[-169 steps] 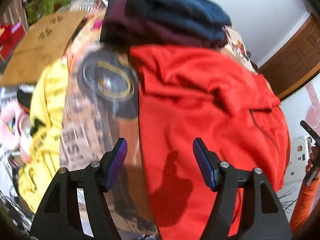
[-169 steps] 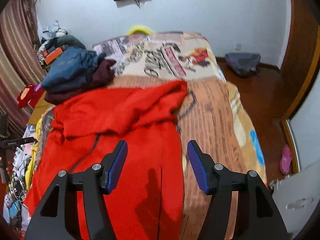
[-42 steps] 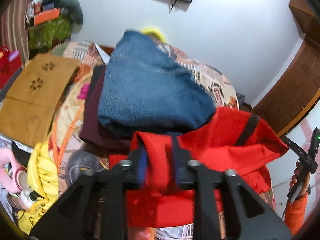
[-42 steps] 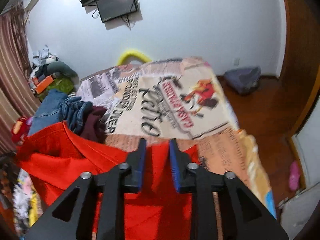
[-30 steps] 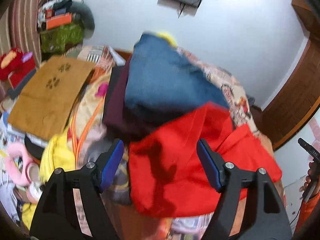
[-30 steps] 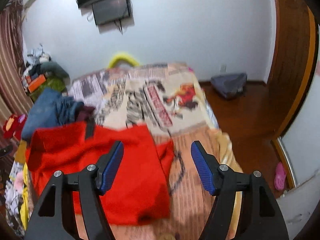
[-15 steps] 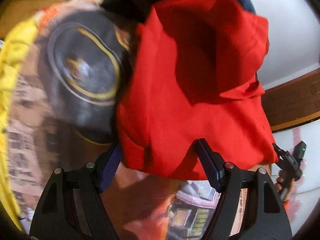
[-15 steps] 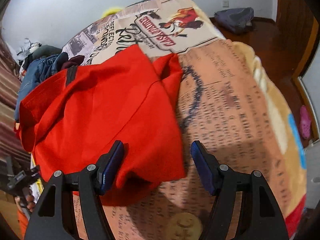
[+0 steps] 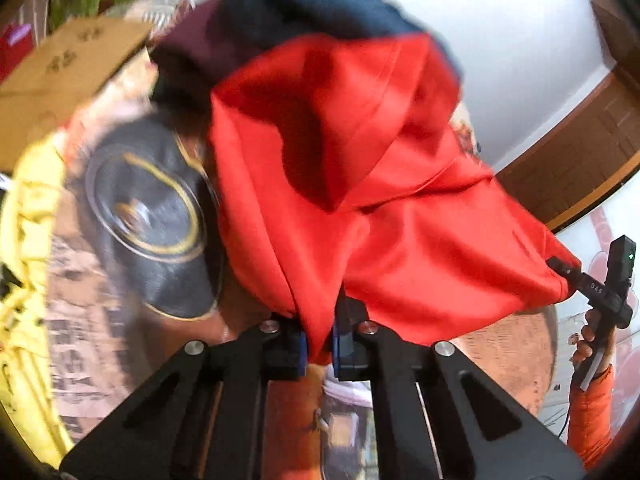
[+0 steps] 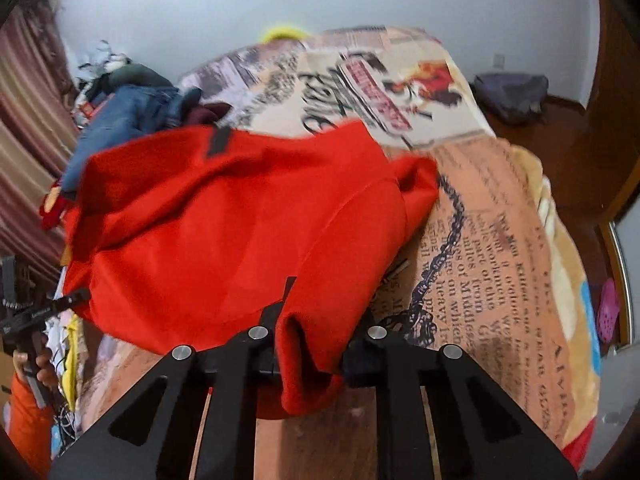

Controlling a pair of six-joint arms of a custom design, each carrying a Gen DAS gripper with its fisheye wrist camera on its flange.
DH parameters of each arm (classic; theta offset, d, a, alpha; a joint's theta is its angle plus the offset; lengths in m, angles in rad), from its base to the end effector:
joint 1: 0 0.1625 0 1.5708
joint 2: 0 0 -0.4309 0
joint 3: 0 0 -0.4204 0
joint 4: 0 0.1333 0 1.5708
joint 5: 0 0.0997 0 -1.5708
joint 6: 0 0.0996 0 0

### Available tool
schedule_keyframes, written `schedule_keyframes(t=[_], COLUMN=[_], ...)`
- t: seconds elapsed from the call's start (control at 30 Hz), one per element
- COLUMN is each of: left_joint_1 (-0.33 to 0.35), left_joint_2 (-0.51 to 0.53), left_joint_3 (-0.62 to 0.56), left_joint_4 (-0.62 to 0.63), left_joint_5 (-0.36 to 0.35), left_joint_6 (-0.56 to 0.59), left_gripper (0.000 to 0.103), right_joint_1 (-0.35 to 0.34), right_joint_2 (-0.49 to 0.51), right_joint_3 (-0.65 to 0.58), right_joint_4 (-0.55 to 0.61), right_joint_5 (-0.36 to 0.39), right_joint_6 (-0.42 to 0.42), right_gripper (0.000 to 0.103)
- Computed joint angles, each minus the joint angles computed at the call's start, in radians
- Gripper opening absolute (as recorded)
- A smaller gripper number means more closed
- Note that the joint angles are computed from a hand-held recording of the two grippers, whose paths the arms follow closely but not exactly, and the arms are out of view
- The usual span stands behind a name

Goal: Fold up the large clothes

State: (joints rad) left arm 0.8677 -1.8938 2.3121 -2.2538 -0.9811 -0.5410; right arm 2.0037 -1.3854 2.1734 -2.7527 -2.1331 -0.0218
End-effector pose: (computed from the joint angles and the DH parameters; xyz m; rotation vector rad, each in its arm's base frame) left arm -0.0922 -0.4006 0.3465 0.1102 2.7090 -0.7725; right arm 0.2827 -0.4205 0.2484 0.4392 -2.5617 0.6598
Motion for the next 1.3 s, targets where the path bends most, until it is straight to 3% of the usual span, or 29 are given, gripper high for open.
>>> schedule_keyframes(t=[0.13, 0.33, 0.5, 0.6, 0.73, 0.83, 0.9, 1.0, 1.1, 1.3], left_joint_1=[-0.101, -0.187, -0.152, -0.119, -0.091, -0.128, -0.144, -0.144, -0.145, -0.096], left_joint_2=[-0.101, -0.211, -0.273, -0.259, -0.257, -0.238, -0.233, -0.202, -0.148, 0.027], left_joint_3=[-0.002, -0.007, 0.047, 0.052, 0.034, 0.0, -0.007, -0.027, -0.036, -0.039], left_joint_4=[0.092, 0.318, 0.449, 0.563, 0.602, 0.664, 0.669, 0.597, 0.506, 0.353], left_joint_5=[0.038, 0.062, 0.02, 0.062, 0.092, 0.173, 0.21, 0.206, 0.162, 0.046], left_joint_6=[-0.044, -0.101, -0.153, -0.232, -0.263, -0.302, -0.287, -0.202, -0.113, 0.056], left_gripper=[0.007, 0.007, 0.013, 0.022, 0.028, 0.027, 0.028, 0.03, 0.04, 0.04], right_joint_1=[0.063, 0.099, 0.079, 0.083, 0.103, 0.132, 0.152, 0.168, 0.165, 0.132], right_joint_2=[-0.052, -0.157, -0.222, -0.238, -0.266, -0.273, -0.265, -0.252, -0.23, -0.129], right_joint_3=[0.031, 0.107, 0.182, 0.206, 0.199, 0.174, 0.155, 0.132, 0.102, 0.031], right_joint_4=[-0.011, 0.029, 0.076, 0.083, 0.147, 0.181, 0.178, 0.145, 0.124, 0.181], right_joint_5=[-0.018, -0.008, -0.016, -0.072, -0.137, -0.197, -0.244, -0.267, -0.233, -0.107], right_joint_6=[-0.015, 0.024, 0.081, 0.117, 0.167, 0.181, 0.176, 0.149, 0.103, 0.026], right_gripper=[0.011, 0.011, 0.014, 0.023, 0.039, 0.041, 0.041, 0.041, 0.041, 0.041])
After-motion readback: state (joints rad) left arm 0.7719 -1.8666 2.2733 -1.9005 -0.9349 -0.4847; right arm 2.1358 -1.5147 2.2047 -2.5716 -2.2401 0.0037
